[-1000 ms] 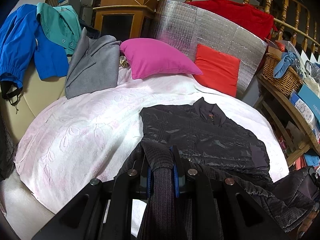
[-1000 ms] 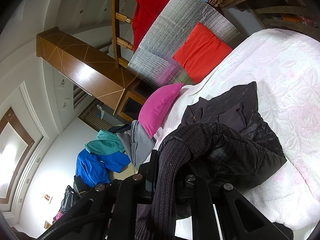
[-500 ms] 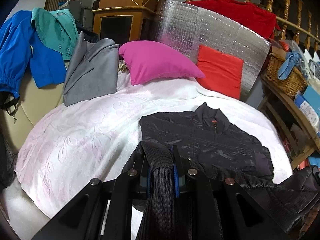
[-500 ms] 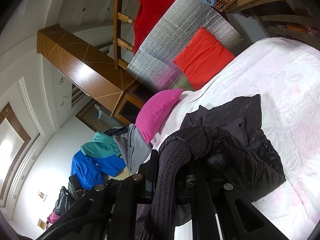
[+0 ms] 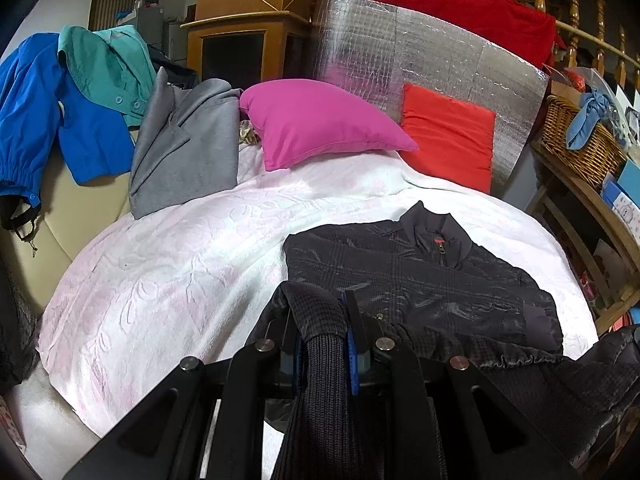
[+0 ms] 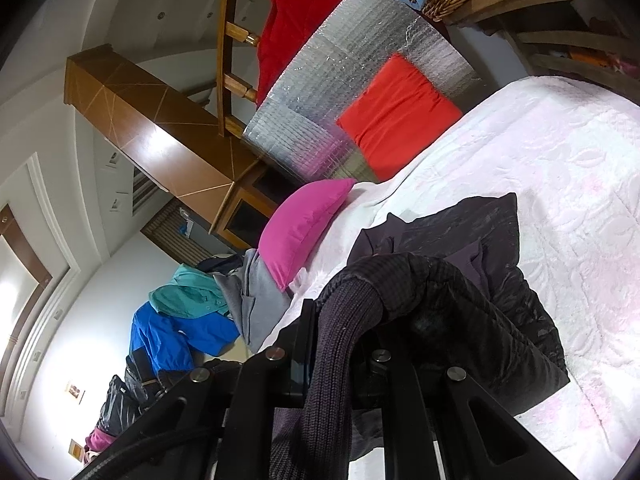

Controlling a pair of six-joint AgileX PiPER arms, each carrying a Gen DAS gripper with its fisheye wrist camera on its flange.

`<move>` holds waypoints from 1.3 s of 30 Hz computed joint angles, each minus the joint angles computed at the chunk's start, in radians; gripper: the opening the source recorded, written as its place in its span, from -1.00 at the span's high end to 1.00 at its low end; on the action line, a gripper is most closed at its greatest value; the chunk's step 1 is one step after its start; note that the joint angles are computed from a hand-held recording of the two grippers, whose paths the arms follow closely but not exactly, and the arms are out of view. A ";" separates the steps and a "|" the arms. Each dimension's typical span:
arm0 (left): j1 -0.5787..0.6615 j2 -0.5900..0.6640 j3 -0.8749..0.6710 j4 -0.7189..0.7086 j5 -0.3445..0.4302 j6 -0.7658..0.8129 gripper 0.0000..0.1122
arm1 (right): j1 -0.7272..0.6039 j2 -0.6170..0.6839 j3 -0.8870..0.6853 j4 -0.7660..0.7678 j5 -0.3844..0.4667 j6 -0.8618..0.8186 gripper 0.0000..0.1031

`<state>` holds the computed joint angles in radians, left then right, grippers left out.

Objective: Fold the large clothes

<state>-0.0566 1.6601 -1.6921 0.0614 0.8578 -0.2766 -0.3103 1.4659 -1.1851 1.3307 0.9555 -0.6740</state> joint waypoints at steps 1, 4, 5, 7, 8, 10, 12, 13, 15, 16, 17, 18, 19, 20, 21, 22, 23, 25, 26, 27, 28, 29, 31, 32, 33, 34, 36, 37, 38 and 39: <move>0.000 0.000 0.001 0.000 0.000 0.001 0.68 | -0.001 0.001 -0.001 -0.002 0.000 0.001 0.77; -0.002 0.004 -0.004 0.005 0.004 -0.004 0.68 | 0.007 -0.001 0.001 -0.006 -0.010 0.007 0.77; -0.002 0.006 -0.008 0.006 0.007 -0.004 0.68 | 0.008 0.001 0.001 -0.006 -0.012 0.007 0.77; -0.003 0.007 -0.009 0.007 0.007 -0.004 0.68 | 0.009 -0.002 0.001 -0.008 -0.013 0.011 0.77; -0.003 0.008 -0.010 0.008 0.008 -0.004 0.68 | 0.009 -0.002 0.001 -0.008 -0.013 0.011 0.77; -0.003 0.009 -0.012 0.008 0.010 -0.003 0.68 | 0.009 -0.003 0.001 -0.009 -0.013 0.011 0.77; -0.003 0.011 -0.015 0.008 0.010 -0.002 0.68 | 0.010 -0.004 0.003 -0.009 -0.014 0.011 0.77; -0.003 0.011 -0.015 0.008 0.010 -0.002 0.68 | 0.009 -0.004 0.003 -0.008 -0.013 0.011 0.77; -0.003 0.011 -0.015 0.008 0.010 -0.002 0.68 | 0.009 -0.004 0.003 -0.009 -0.014 0.013 0.77; -0.003 0.012 -0.016 0.008 0.010 -0.001 0.68 | 0.009 -0.004 0.003 -0.009 -0.014 0.013 0.77; -0.004 0.011 -0.015 0.009 0.011 -0.001 0.68 | 0.009 -0.003 0.002 -0.008 -0.013 0.012 0.77; -0.003 0.012 -0.016 0.008 0.011 -0.001 0.68 | 0.009 -0.003 0.002 -0.008 -0.013 0.012 0.77; -0.002 0.015 -0.021 0.007 0.013 0.001 0.68 | 0.008 -0.003 0.001 -0.008 -0.013 0.011 0.77; -0.002 0.015 -0.021 0.006 0.013 0.002 0.68 | 0.009 -0.003 0.003 -0.007 -0.014 0.011 0.77; -0.001 0.015 -0.021 0.004 0.012 0.003 0.68 | 0.009 -0.003 0.003 -0.007 -0.014 0.011 0.77; 0.000 0.016 -0.022 0.000 0.013 0.007 0.68 | 0.009 -0.003 0.003 -0.007 -0.014 0.011 0.77; 0.004 0.016 -0.025 -0.012 0.014 0.018 0.68 | 0.008 -0.004 0.003 -0.008 -0.013 0.013 0.77; 0.010 0.006 -0.023 -0.029 0.011 0.035 0.68 | 0.005 -0.009 0.003 -0.009 -0.011 0.016 0.77; 0.013 -0.007 -0.011 -0.038 0.001 0.049 0.68 | 0.003 -0.013 0.005 -0.010 -0.010 0.016 0.77; 0.014 -0.018 -0.001 -0.043 -0.008 0.061 0.68 | -0.001 -0.018 0.007 -0.010 -0.004 0.014 0.77; 0.016 -0.031 0.013 -0.051 -0.015 0.076 0.68 | -0.010 -0.026 0.010 -0.012 0.008 0.010 0.77; 0.018 -0.041 0.025 -0.058 -0.022 0.089 0.68 | -0.015 -0.027 0.007 -0.016 0.017 0.010 0.77; 0.025 -0.059 0.045 -0.073 -0.030 0.112 0.68 | -0.027 -0.032 0.004 -0.023 0.036 0.009 0.77; 0.034 -0.065 0.046 -0.095 -0.029 0.132 0.68 | -0.030 -0.030 -0.003 -0.025 0.043 0.010 0.77; 0.039 -0.063 0.038 -0.108 -0.025 0.143 0.68 | -0.034 -0.025 -0.012 -0.022 0.051 0.011 0.77; 0.046 -0.054 0.016 -0.129 -0.016 0.157 0.68 | -0.036 -0.015 -0.027 -0.017 0.057 0.012 0.77; 0.055 -0.021 -0.045 -0.158 0.003 0.173 0.68 | -0.032 0.014 -0.068 -0.006 0.061 0.017 0.77; 0.054 0.008 -0.095 -0.160 0.016 0.180 0.68 | -0.028 0.042 -0.107 0.000 0.059 0.023 0.77; 0.051 0.045 -0.154 -0.155 0.034 0.180 0.68 | -0.019 0.068 -0.146 0.001 0.052 0.035 0.77; 0.050 0.080 -0.209 -0.158 0.053 0.180 0.68 | -0.013 0.094 -0.185 0.001 0.047 0.046 0.77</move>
<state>-0.0065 1.7397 -1.9016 -0.0963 0.9106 -0.0965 -0.3234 1.5595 -1.3698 1.3317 1.0029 -0.6284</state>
